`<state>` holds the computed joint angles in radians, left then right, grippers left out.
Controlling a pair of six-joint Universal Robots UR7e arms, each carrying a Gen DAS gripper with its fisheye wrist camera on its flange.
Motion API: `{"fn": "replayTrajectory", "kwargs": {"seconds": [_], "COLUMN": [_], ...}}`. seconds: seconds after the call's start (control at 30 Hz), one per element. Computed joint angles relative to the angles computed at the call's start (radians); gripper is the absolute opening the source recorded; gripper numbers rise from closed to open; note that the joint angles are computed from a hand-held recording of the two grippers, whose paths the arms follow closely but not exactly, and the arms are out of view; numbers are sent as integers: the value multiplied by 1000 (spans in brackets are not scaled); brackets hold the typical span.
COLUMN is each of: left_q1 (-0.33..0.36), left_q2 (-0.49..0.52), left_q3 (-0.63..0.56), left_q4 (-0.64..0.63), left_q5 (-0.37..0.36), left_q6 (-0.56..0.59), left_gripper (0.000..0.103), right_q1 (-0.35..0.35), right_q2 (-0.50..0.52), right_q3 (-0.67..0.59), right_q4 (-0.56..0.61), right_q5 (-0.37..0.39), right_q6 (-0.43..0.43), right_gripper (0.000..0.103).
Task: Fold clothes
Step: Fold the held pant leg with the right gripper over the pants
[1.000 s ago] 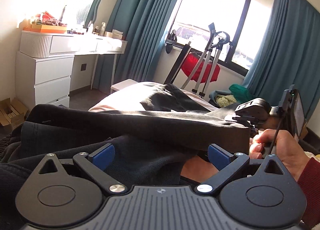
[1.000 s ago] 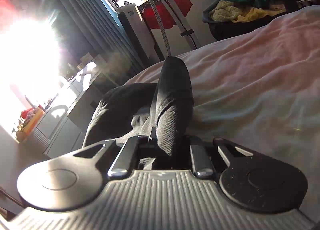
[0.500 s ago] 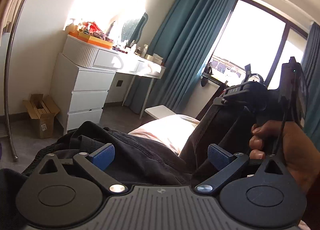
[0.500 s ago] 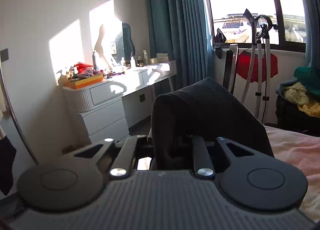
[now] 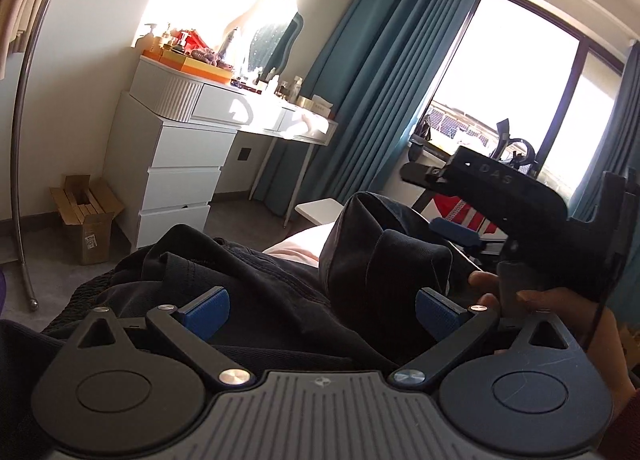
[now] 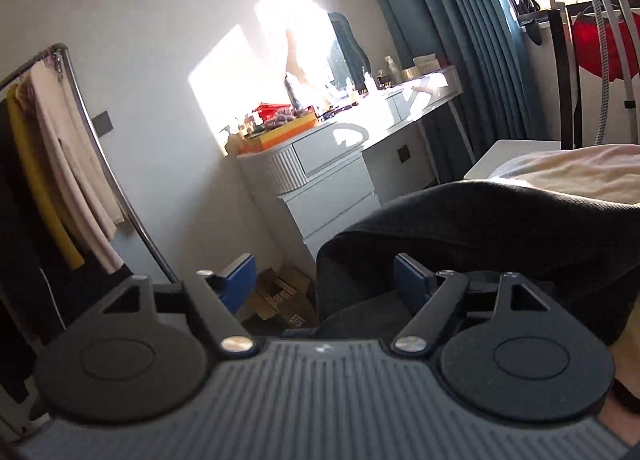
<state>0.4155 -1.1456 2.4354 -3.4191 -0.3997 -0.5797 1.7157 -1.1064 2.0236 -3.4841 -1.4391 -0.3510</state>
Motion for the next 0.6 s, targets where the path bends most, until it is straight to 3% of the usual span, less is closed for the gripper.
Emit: {"fn": "replayTrajectory", "kwargs": {"seconds": [0.07,0.13,0.2,0.27,0.3,0.37,0.5,0.6], "left_q1": [-12,-14,-21,-21,-21,-18,-3,17], "left_q2": [1,5,20,31,39,55,93,132], "left_q3": [-2,-8,-11,-18,-20,-27,-40,-62], "left_q4": [40,57,57,69,66,64,36,10], "left_q5": [16,4,3,-12,-18,-22,-16,-18], "left_q6": [-35,-40,-37,-39,-36,-24,-4,27], "left_gripper": [101,101,101,101,101,101,101,101], "right_q1": [-55,-107,-166,-225,-259,-280,-277,-232], "right_q2": [-40,-45,-53,-63,-55,-6,84,137], "right_q3": [53,97,131,145,139,95,-15,-113], "right_q4": [-155,-364,-470,-427,-375,-295,-188,-108], "right_q5": [74,48,-29,-47,-22,-13,-28,-121], "right_q6": [114,254,402,524,575,621,634,599], "right_gripper": [77,78,80,80,80,80,79,62]}}
